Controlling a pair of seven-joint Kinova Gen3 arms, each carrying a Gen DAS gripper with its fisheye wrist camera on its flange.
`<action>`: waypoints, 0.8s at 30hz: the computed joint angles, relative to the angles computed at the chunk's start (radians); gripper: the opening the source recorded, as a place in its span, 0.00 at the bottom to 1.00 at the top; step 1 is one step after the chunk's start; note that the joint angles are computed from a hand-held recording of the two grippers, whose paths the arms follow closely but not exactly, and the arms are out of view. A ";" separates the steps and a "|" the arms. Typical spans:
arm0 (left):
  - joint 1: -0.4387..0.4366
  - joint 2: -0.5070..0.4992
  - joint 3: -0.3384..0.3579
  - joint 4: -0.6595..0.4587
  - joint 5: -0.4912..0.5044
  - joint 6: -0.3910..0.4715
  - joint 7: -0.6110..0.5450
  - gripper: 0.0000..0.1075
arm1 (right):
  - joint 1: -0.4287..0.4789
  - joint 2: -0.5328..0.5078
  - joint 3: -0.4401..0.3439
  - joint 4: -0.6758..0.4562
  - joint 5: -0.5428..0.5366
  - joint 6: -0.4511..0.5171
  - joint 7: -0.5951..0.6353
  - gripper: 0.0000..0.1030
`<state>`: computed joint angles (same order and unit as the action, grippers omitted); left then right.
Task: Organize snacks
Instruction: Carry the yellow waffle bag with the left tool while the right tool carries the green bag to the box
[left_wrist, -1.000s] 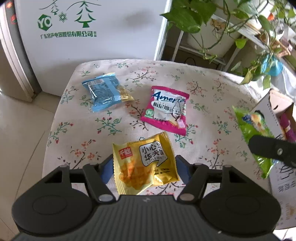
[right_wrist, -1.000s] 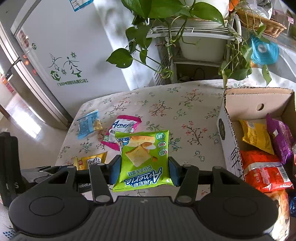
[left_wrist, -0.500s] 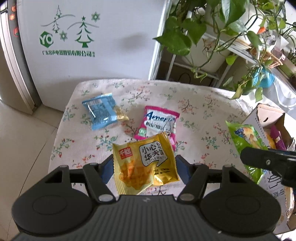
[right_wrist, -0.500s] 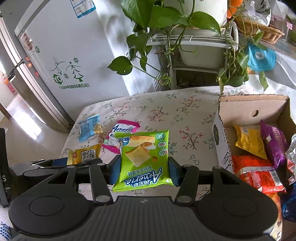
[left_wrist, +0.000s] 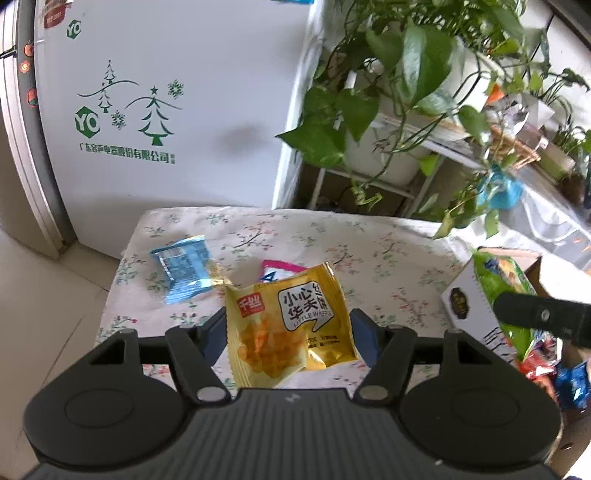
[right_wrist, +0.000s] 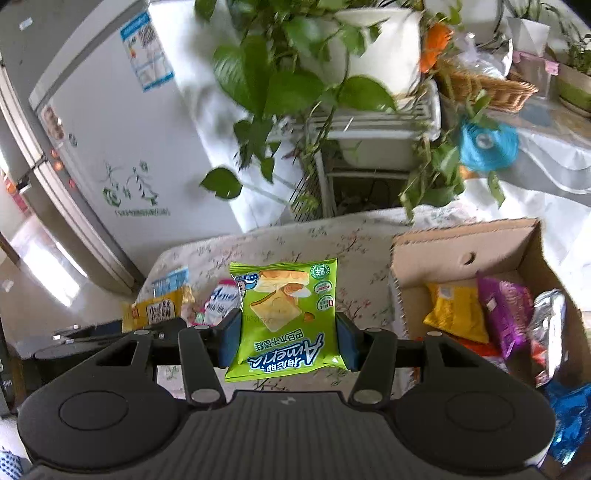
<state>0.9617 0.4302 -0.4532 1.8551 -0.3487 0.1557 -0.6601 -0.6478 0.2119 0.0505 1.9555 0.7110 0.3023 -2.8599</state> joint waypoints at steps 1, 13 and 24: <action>0.009 -0.003 -0.006 0.004 0.000 -0.008 0.006 0.63 | -0.010 -0.012 0.016 0.010 0.020 -0.004 -0.024 0.58; 0.116 0.005 -0.050 -0.021 0.070 -0.039 -0.001 0.63 | 0.040 -0.121 0.017 0.114 0.278 0.014 -0.341 0.58; 0.108 0.046 0.042 -0.162 0.065 0.015 0.007 0.63 | 0.187 -0.201 -0.076 0.192 0.337 0.042 -0.494 0.58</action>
